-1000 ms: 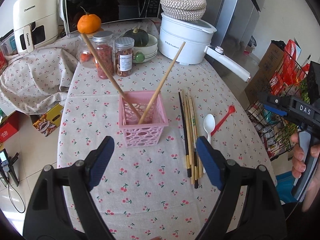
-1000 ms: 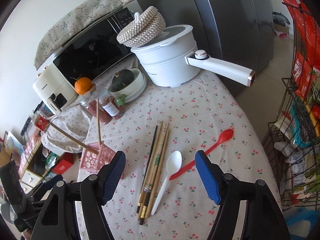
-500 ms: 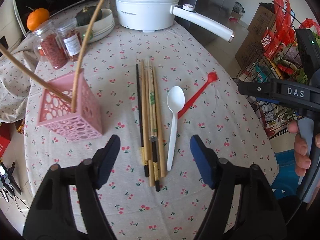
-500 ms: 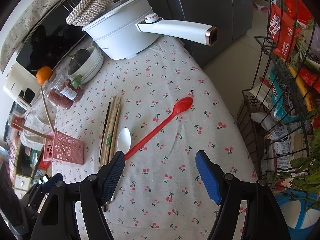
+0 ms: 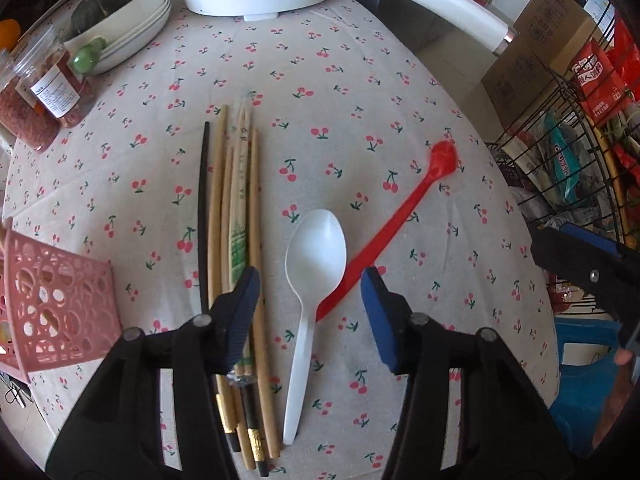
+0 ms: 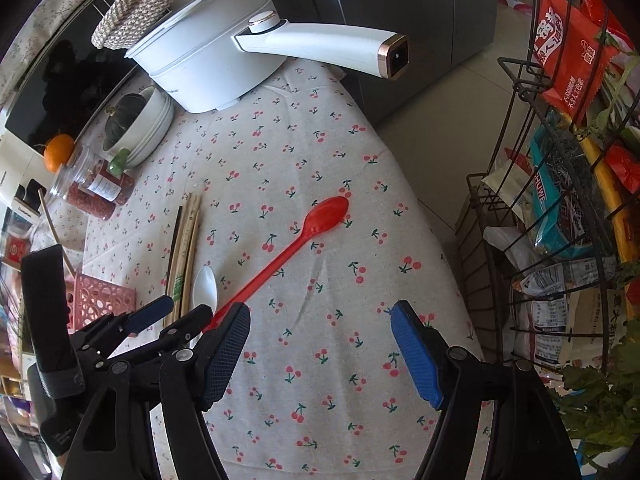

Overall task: Organize utensils
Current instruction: 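Grasp the white spoon with the left tool while the right tool grasps the red spoon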

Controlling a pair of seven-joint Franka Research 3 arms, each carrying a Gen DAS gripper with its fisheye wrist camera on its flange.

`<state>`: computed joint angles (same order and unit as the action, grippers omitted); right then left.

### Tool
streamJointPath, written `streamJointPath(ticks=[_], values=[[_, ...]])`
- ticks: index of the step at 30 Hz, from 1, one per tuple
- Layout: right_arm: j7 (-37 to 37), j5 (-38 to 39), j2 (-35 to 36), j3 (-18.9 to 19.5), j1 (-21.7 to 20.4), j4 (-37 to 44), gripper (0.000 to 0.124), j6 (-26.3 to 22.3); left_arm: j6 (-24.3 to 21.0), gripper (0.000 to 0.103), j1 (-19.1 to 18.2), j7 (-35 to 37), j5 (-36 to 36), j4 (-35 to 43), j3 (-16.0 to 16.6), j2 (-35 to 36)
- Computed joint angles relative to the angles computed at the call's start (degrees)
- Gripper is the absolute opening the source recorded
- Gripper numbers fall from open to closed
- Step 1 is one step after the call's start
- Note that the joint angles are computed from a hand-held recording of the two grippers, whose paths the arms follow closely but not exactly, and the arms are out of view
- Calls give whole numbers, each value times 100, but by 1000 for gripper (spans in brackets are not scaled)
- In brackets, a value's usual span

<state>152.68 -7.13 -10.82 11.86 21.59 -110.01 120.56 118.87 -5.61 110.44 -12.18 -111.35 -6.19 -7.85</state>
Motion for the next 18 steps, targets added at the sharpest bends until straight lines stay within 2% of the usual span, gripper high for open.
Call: streamJointPath(ticks=[5, 9, 13, 18], values=[[-2, -45, 24, -27, -32, -9, 74, -140, 194, 54, -49, -238, 231, 52, -116, 193], [-5, -5, 75, -51, -34, -5, 74, -160, 98, 38, -38, -441, 293, 219, -145, 423], [7, -17, 108, -62, -28, 8, 74, -201, 239, 37, 21, -412, -66, 156, -93, 346], [16, 1, 207, -85, -22, 12, 74, -210, 615, 37, 76, 194, -735, -282, 144, -218]])
